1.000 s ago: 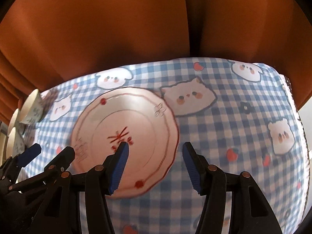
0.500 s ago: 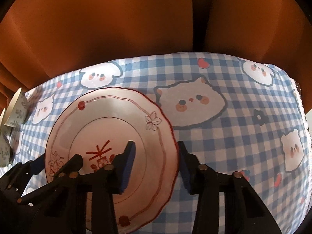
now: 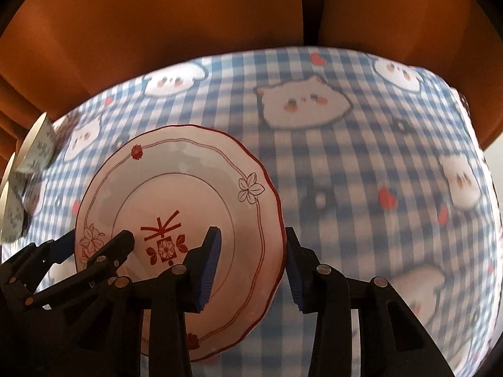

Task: Organize plates and bowls
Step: 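Grasp the red-rimmed white plate rim with the right gripper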

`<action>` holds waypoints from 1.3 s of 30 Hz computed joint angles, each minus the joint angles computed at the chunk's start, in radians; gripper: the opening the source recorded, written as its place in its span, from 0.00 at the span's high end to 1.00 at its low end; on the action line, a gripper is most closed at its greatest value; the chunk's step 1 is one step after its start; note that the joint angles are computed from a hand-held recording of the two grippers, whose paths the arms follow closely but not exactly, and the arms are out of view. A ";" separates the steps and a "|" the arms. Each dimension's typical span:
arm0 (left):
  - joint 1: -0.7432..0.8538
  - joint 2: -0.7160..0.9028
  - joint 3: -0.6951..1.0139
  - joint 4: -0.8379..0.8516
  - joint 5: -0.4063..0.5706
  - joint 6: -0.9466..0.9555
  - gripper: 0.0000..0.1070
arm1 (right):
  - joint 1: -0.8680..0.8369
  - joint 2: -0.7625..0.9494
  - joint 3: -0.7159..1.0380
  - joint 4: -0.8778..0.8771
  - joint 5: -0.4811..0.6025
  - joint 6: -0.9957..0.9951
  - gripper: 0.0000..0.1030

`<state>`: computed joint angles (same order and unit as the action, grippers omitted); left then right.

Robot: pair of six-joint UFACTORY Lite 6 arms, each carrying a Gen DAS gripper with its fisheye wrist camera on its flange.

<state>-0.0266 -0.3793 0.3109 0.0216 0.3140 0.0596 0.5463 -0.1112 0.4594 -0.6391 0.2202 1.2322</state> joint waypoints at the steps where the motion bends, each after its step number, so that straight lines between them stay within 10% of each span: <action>1: 0.013 -0.029 -0.018 -0.014 0.019 0.025 0.48 | 0.020 -0.021 -0.015 0.026 0.014 -0.003 0.58; 11: 0.205 -0.372 -0.180 -0.126 0.254 0.274 0.49 | 0.274 -0.193 -0.111 0.168 0.166 0.086 0.58; 28: 0.158 -0.199 -0.118 -0.095 0.115 0.174 0.47 | 0.131 -0.003 -0.004 0.203 0.037 -0.134 0.56; 39: 0.253 -0.391 -0.127 -0.108 0.279 0.284 0.47 | 0.246 -0.105 -0.023 0.250 0.135 -0.077 0.55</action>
<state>0.2267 -0.7707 0.1840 -0.0865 0.5935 0.3439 0.7920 -0.2161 0.4361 -0.3890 0.3553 1.1548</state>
